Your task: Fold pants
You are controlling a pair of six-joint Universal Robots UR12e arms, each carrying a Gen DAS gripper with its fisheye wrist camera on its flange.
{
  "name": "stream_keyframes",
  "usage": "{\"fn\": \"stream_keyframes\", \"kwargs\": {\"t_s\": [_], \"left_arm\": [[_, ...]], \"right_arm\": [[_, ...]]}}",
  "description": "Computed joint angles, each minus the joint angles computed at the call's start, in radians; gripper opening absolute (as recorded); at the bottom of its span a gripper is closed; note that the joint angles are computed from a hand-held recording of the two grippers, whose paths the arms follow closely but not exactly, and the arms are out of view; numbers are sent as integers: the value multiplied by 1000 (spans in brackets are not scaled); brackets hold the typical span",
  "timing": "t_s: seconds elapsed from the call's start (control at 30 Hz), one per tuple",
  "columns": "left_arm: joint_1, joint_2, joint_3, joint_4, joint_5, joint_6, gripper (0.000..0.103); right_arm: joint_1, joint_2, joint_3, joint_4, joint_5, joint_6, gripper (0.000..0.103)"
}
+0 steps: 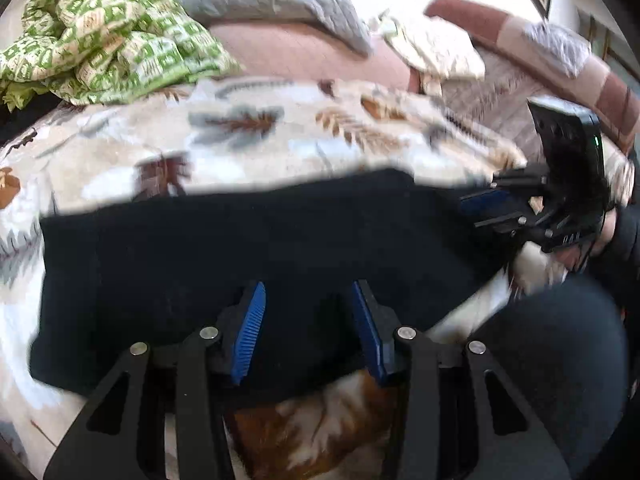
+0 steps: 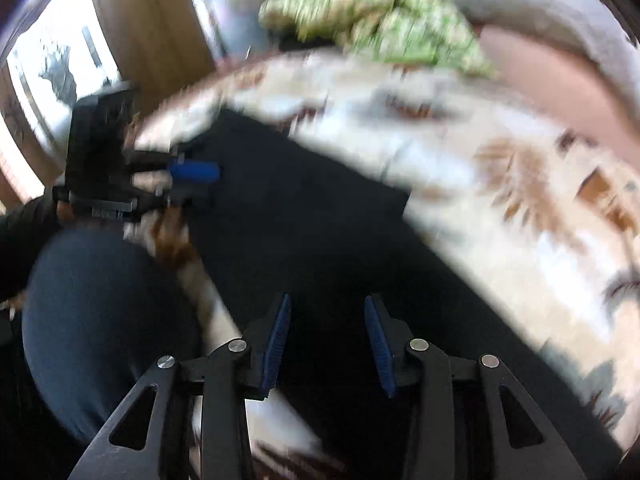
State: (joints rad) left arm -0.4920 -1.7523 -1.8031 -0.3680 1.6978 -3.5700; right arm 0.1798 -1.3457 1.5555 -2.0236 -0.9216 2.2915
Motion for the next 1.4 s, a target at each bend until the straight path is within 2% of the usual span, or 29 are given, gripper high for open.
{"fn": "stream_keyframes", "kwargs": {"t_s": [0.03, 0.07, 0.1, 0.13, 0.17, 0.2, 0.23, 0.27, 0.3, 0.33, 0.4, 0.43, 0.5, 0.53, 0.6, 0.63, 0.73, 0.8, 0.87, 0.93, 1.03, 1.17, 1.4], "left_arm": [[1, -6, 7, 19, 15, -6, 45], [0, -13, 18, 38, 58, -20, 53], [0, -20, 27, 40, 98, -42, 61], [2, -26, 37, 22, 138, -83, 62], [11, -31, 49, -27, 175, -159, 62], [22, -31, 55, -85, 182, -238, 62], [44, -30, 46, -122, 148, -342, 61], [63, -24, 31, -118, 103, -411, 60], [65, -22, 20, -81, 100, -437, 62], [60, -27, 28, -87, 111, -422, 65], [44, -42, 64, -153, 144, -386, 74], [32, -52, 81, -180, 171, -383, 76], [20, -65, 103, -213, 201, -379, 85], [14, -72, 114, -230, 216, -381, 86], [12, -79, 120, -229, 234, -405, 87], [14, -77, 110, -204, 233, -421, 87], [22, -64, 71, -121, 216, -452, 88], [27, -60, 55, -82, 199, -466, 88], [26, -61, 56, -81, 200, -456, 88], [24, -61, 59, -87, 202, -450, 88], [25, -62, 59, -88, 201, -450, 88], [22, -66, 61, -80, 210, -432, 92], [20, -71, 54, -40, 209, -406, 99]], "right_arm": [[0, 5, 6, -58, 32, 38, 41], [3, 6, 24, -155, 44, 105, 44], [13, 13, 27, -209, 14, 165, 52], [29, 24, 19, -222, -58, 209, 56], [48, 49, 12, -193, -137, 257, 57], [56, 56, 13, -176, -174, 287, 57], [49, 39, 22, -202, -170, 338, 57], [47, 27, 21, -191, -184, 361, 56], [44, 2, 26, -187, -221, 386, 56], [37, -28, 48, -224, -237, 391, 56], [-5, -110, 128, -378, -239, 375, 60], [-29, -150, 166, -454, -265, 388, 64], [-68, -210, 231, -589, -353, 444, 69], [-90, -240, 269, -659, -412, 477, 72], [-130, -274, 315, -735, -488, 542, 75], [-147, -287, 325, -739, -549, 610, 76], [-200, -306, 341, -792, -616, 791, 77], [-236, -317, 343, -779, -599, 889, 78], [-266, -326, 345, -741, -573, 970, 78], [-281, -329, 345, -722, -578, 989, 78], [-279, -338, 349, -711, -594, 957, 78], [-242, -325, 337, -717, -636, 900, 78], [-199, -293, 310, -706, -622, 886, 78]]}}
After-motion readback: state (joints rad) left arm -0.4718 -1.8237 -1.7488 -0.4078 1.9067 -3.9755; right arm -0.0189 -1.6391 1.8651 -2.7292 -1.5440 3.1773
